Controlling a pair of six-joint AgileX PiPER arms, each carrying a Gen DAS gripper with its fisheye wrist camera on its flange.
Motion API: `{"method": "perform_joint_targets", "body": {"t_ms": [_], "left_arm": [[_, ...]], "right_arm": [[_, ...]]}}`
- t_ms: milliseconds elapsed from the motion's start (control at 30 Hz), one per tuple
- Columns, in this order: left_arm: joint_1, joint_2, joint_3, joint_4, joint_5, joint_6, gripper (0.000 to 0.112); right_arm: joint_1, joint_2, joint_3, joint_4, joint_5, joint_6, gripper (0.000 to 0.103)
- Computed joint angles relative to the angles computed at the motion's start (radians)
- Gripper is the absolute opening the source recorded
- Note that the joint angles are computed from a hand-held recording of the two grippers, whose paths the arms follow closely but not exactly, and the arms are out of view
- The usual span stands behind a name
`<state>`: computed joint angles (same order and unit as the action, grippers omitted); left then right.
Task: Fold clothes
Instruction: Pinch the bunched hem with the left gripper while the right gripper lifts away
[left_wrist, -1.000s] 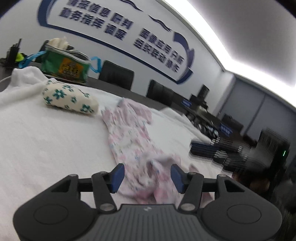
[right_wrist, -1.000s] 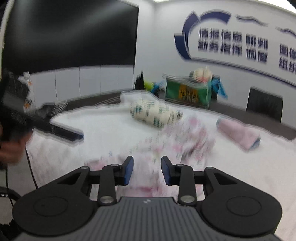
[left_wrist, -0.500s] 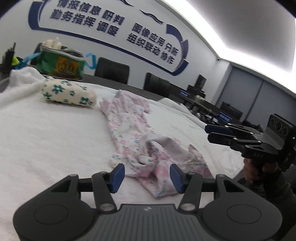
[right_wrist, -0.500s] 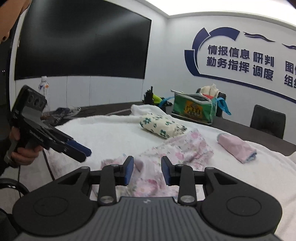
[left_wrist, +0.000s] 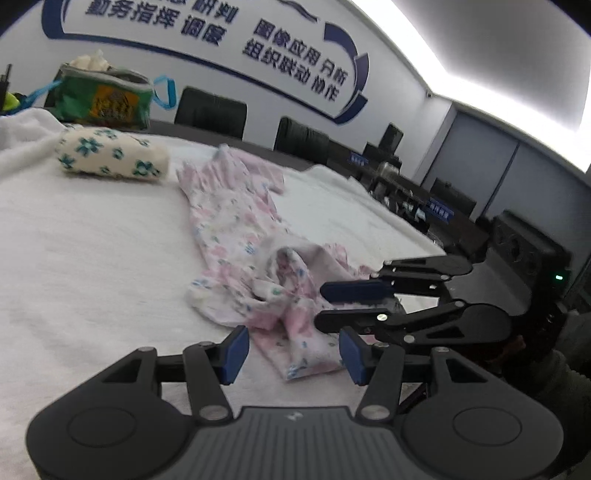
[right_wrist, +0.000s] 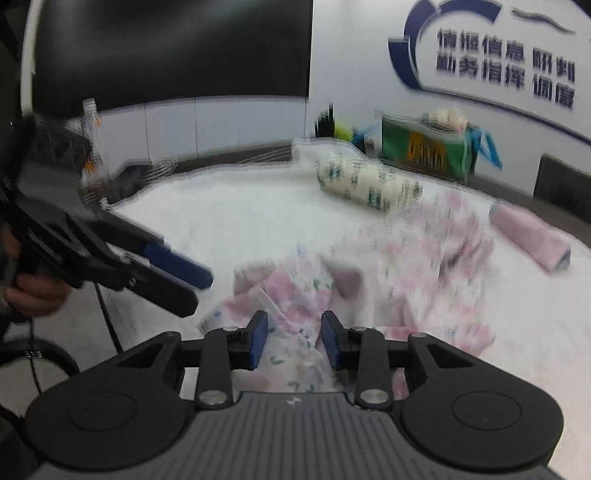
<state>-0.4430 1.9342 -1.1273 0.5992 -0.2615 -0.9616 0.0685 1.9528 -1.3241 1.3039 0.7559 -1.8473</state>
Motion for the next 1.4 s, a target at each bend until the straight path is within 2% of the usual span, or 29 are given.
{"method": "perform_joint_targets", "body": {"t_ms": [67,133,167,200,267,333,367,400,433,533,567,600,633,667,700,733,800,900,933,1000,1067,1100,1133,1200,1333,1400], "left_arm": [[-0.009,0.008,0.0,0.007,-0.032,0.008,0.051],[-0.012,0.017,0.002,-0.008,-0.06,0.019,0.05],[-0.013,0.024,-0.005,-0.009,-0.059,0.007,0.05],[-0.013,0.031,-0.013,-0.005,-0.059,-0.009,0.045],[-0.008,0.056,-0.057,0.094,-0.025,-0.132,0.035],[-0.003,0.073,-0.079,0.14,-0.011,-0.208,0.008],[0.002,0.072,-0.077,0.165,-0.017,-0.242,0.009],[0.003,0.059,-0.059,0.164,-0.027,-0.241,0.007],[0.003,0.045,-0.037,0.156,-0.037,-0.231,0.006],[-0.023,0.003,0.026,0.053,-0.018,-0.121,0.006],[-0.032,-0.002,0.035,0.031,-0.01,-0.099,0.006],[-0.038,-0.004,0.041,-0.009,-0.01,-0.06,0.006],[-0.044,-0.005,0.047,-0.051,-0.013,-0.018,0.007],[-0.049,-0.006,0.053,-0.092,-0.015,0.022,0.009],[-0.048,-0.008,0.06,-0.092,-0.029,0.024,0.012],[-0.046,-0.01,0.068,-0.085,-0.045,0.019,0.019],[-0.046,-0.011,0.071,-0.119,-0.054,0.045,0.027],[-0.06,-0.001,0.05,-0.241,-0.043,0.154,0.027],[-0.071,0.006,0.029,-0.297,-0.017,0.206,0.027],[-0.088,0.022,-0.012,-0.403,0.033,0.304,0.027],[-0.1,0.041,-0.051,-0.489,0.074,0.381,0.018],[-0.102,0.05,-0.062,-0.494,0.086,0.38,0.011],[-0.102,0.054,-0.062,-0.481,0.085,0.365,0.008],[-0.099,0.059,-0.056,-0.45,0.075,0.332,0.007],[-0.09,0.061,-0.045,-0.386,0.059,0.271,0.006],[-0.088,0.062,-0.046,-0.363,0.059,0.251,0.006]], "right_arm": [[-0.046,-0.031,0.046,0.076,0.058,-0.107,0.033],[-0.122,-0.06,0.074,0.112,0.145,-0.12,0.04],[-0.16,-0.072,0.083,0.122,0.188,-0.114,0.04],[-0.181,-0.073,0.086,0.113,0.198,-0.1,0.04],[-0.211,-0.068,0.088,0.081,0.195,-0.067,0.04],[-0.228,-0.054,0.089,0.055,0.187,-0.045,0.04],[-0.228,-0.042,0.091,0.048,0.179,-0.044,0.039],[-0.227,-0.028,0.08,0.026,0.184,-0.027,0.029],[-0.226,-0.014,0.065,-0.001,0.192,-0.004,0.013],[-0.235,0.003,0.024,-0.072,0.231,0.021,0.013],[-0.241,0.001,0.005,-0.091,0.25,0.03,0.014],[-0.251,-0.001,-0.018,-0.09,0.276,0.036,0.02],[-0.264,-0.003,-0.042,-0.081,0.304,0.041,0.032],[-0.269,-0.002,-0.08,-0.064,0.333,0.049,0.039],[-0.265,0.001,-0.12,-0.051,0.352,0.053,0.048],[-0.248,0.004,-0.16,-0.043,0.352,0.055,0.049],[-0.164,0.032,-0.286,-0.094,0.305,0.135,0.049],[0.016,0.118,-0.502,-0.351,0.21,0.414,0.049],[0.074,0.16,-0.592,-0.451,0.203,0.514,0.049],[0.165,0.27,-0.783,-0.651,0.242,0.707,0.049],[0.231,0.368,-0.945,-0.827,0.295,0.866,0.034],[0.242,0.384,-0.966,-0.867,0.308,0.892,0.011],[0.247,0.38,-0.947,-0.888,0.296,0.895,0.002],[0.25,0.331,-0.836,-0.892,0.213,0.867,0.0],[0.209,0.169,-0.573,-0.747,-0.042,0.79,0.0],[0.202,0.126,-0.495,-0.746,-0.154,0.814,0.0]]}}
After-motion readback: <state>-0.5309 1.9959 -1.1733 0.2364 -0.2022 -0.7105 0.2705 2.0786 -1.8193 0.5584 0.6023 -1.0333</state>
